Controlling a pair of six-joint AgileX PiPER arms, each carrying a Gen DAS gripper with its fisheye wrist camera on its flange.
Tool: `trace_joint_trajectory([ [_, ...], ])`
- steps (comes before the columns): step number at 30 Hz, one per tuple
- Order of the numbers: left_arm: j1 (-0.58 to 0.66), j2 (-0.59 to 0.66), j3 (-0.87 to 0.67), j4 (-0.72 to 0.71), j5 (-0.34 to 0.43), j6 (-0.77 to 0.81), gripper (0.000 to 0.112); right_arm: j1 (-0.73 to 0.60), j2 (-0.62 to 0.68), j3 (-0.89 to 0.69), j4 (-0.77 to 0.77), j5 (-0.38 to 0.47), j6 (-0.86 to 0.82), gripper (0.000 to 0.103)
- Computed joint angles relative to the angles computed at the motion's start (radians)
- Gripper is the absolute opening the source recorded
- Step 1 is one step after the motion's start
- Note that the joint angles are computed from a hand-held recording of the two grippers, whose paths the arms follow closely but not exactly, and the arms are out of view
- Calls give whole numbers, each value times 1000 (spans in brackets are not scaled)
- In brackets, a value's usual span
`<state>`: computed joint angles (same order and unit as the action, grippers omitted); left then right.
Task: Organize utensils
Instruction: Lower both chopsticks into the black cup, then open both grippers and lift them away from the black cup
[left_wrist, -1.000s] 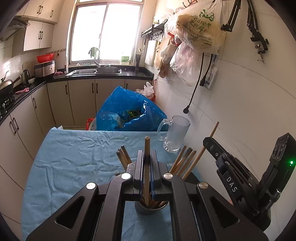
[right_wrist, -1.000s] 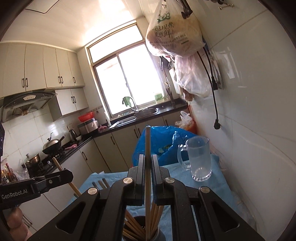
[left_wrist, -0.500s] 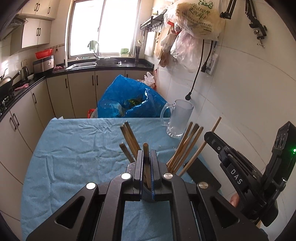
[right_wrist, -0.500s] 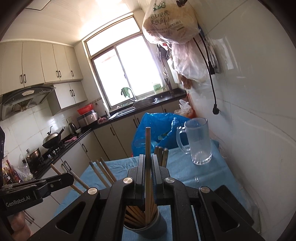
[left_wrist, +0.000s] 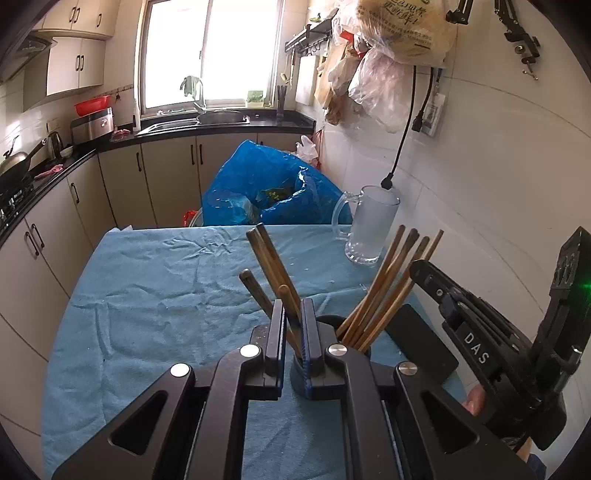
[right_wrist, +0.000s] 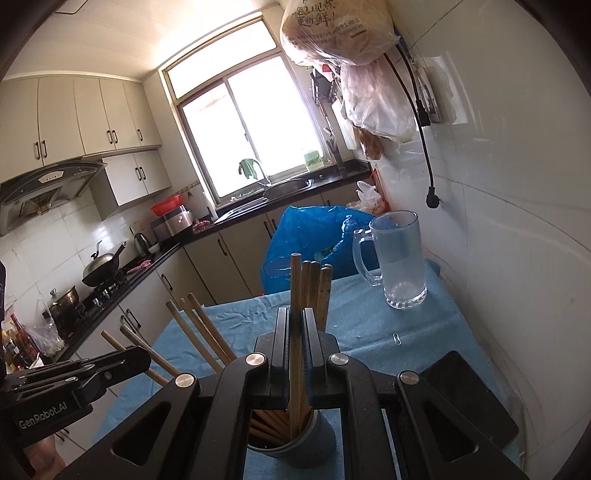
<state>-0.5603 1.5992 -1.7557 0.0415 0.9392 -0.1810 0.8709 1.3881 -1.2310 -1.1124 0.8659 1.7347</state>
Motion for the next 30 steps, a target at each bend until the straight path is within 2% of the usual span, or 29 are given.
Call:
trace_joint_trajectory([
  [23,0,4,21,35,-24,-32,8,-29,8,-5,61,-33,-55,8],
  [26,-1,-7,36,40,-37,-38,13,-20,-5,-2,50,-21,-47,8],
  [30,-5,-34,64,59,-64,-53,31,3,-31,4,31,10,-28,8],
])
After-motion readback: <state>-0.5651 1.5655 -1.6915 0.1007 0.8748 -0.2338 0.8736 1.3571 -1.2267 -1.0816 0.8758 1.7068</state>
